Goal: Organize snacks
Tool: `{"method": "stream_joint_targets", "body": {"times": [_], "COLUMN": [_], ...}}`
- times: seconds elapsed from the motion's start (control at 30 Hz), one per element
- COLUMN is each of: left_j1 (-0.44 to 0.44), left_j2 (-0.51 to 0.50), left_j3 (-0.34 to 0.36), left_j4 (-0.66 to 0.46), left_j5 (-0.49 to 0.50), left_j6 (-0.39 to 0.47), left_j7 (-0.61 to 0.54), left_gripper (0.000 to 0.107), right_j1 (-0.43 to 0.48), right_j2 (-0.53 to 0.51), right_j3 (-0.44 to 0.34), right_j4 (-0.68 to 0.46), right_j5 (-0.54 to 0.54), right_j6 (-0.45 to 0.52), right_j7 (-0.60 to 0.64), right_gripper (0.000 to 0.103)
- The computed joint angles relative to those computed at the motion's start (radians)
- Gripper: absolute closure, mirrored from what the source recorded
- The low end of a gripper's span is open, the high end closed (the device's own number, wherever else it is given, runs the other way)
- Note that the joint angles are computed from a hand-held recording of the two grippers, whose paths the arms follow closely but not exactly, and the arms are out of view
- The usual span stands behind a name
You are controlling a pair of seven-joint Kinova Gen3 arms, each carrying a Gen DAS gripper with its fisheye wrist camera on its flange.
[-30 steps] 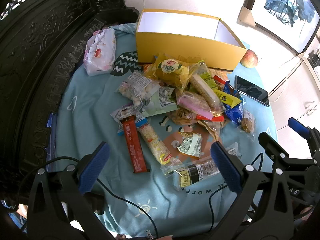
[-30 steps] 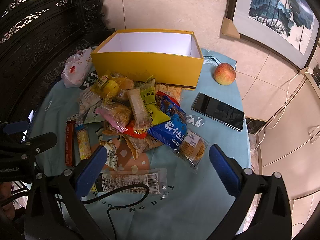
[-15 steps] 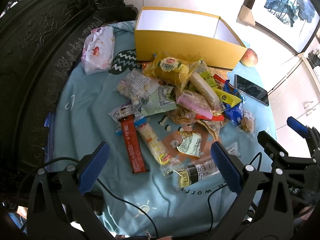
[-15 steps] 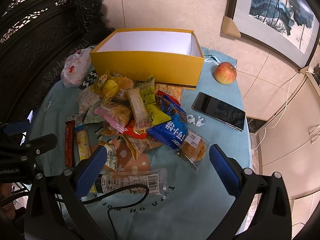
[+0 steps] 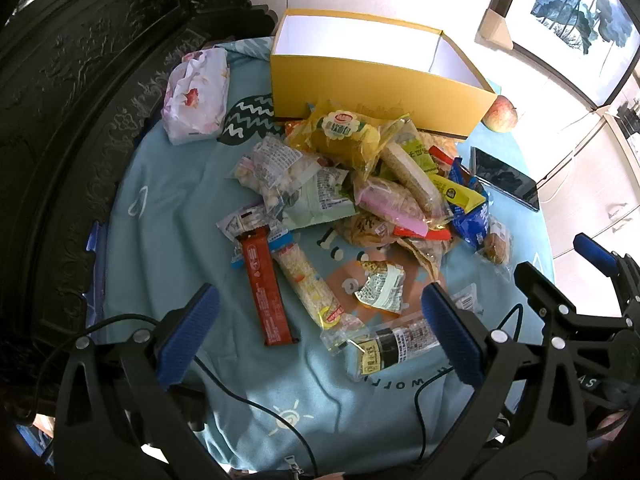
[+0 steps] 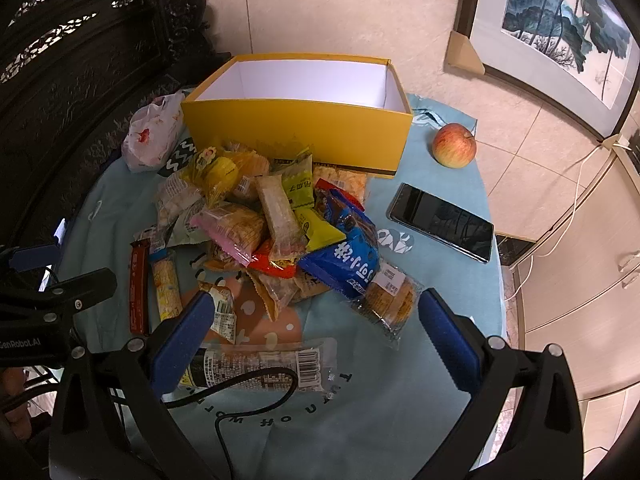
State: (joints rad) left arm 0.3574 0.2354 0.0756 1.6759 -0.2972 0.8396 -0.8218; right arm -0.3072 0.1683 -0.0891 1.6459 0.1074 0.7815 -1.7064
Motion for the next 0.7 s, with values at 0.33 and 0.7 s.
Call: {"method": "stream_joint_targets", "body": {"times": [0.33, 0.7], "left_j1": [-0.001, -0.004], "left_j2": [0.001, 0.0], "left_j3": [0.0, 0.0], "left_j4": [0.003, 0.002], "left_j5": [0.001, 0.004], "left_j6": [-0.005, -0.003], "left_j7": [-0.001, -0.007], "left_gripper": [0.007, 0.007], "right_j1": [-0.002, -0.002], "right_j2": [0.0, 0.0], "right_j3": [0.0, 0.0], "right_j4": [0.003, 0.0], "right_j5": [0.003, 0.001], "right_j6": [-0.002, 0.004], "right_j7": [-0.003, 0.0], "right_gripper": [0.001, 0.001]}}
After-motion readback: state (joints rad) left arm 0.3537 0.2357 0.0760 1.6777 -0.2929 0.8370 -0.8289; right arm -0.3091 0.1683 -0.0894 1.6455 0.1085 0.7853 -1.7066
